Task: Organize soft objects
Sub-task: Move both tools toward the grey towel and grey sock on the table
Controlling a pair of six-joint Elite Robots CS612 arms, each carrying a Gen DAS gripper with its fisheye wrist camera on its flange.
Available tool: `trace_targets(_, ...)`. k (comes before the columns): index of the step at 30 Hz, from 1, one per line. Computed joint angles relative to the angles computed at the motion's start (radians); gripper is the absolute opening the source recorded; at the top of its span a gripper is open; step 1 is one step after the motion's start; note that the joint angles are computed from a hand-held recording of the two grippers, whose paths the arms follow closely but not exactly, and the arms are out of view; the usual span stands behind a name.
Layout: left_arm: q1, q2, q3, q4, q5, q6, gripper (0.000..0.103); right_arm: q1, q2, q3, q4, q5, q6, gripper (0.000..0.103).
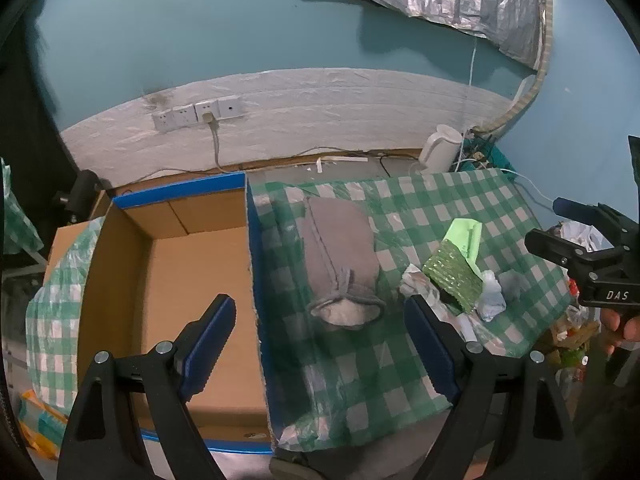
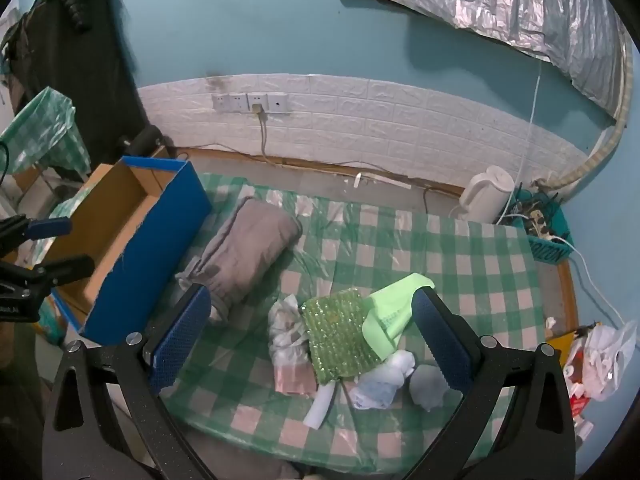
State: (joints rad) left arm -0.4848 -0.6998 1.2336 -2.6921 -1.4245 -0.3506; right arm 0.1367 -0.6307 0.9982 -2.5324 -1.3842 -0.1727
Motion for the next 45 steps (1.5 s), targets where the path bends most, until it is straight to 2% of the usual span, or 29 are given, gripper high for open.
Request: trace_targets(45, -0.001, 0.004, -0.007, 0.021, -0.021, -0.009, 0.087, -0.002, -0.001, 0.0, 0.01, -0.002, -0.006, 0.101)
